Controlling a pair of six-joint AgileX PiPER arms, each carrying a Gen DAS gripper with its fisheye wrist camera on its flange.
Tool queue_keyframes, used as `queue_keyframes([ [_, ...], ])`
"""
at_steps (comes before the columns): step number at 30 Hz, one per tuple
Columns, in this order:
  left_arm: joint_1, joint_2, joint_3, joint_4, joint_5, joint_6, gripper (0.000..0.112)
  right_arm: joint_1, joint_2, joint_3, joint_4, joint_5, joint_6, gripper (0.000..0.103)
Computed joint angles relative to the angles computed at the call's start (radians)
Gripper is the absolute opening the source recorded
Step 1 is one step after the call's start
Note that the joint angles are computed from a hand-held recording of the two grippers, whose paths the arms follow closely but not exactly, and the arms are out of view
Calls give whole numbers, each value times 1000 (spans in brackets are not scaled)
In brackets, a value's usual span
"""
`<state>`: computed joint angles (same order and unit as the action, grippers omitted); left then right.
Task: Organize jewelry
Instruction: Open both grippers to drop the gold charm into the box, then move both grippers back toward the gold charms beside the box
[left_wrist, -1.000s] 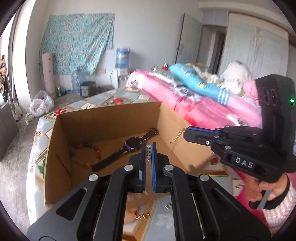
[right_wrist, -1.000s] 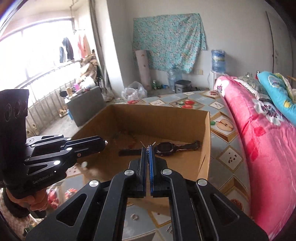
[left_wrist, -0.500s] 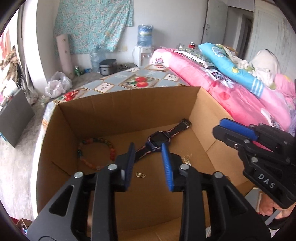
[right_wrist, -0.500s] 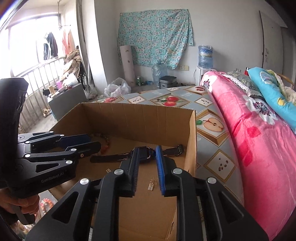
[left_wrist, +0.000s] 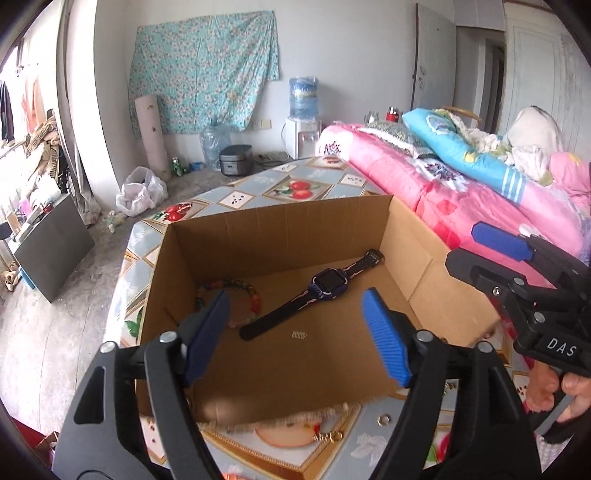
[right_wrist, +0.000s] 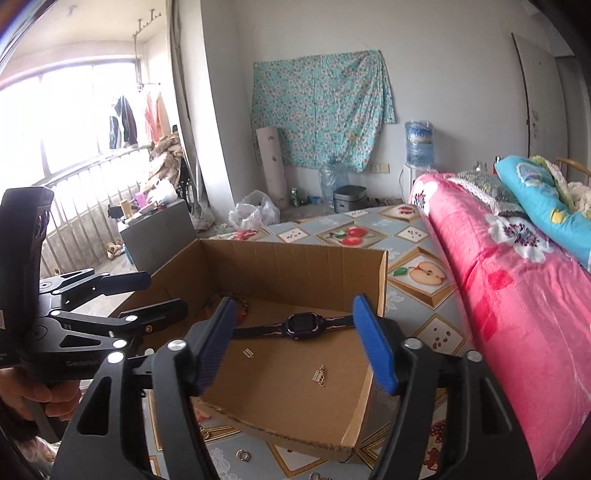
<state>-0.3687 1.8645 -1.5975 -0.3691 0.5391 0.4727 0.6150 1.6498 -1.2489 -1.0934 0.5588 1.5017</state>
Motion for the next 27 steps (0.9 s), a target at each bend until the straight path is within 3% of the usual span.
queue_keyframes([
  [2,13,-58,69,-53,-19,52,83,25,-28,24,-45,15,51,78],
  [5,28,-115,132,-95,-21,96,85,66,-53,40,-69,51,79,87],
  [12,90,-230,275,-209,-4,192,88,191,-112,104,-85,159,131,95],
  [17,109,-256,348,-242,-21,235,88,266,-124,145,-37,222,155,96],
  [22,132,-271,417,-284,-35,297,88,308,-100,183,41,232,177,96],
  [27,127,-282,481,-298,-89,338,88,348,4,121,162,349,111,96],
])
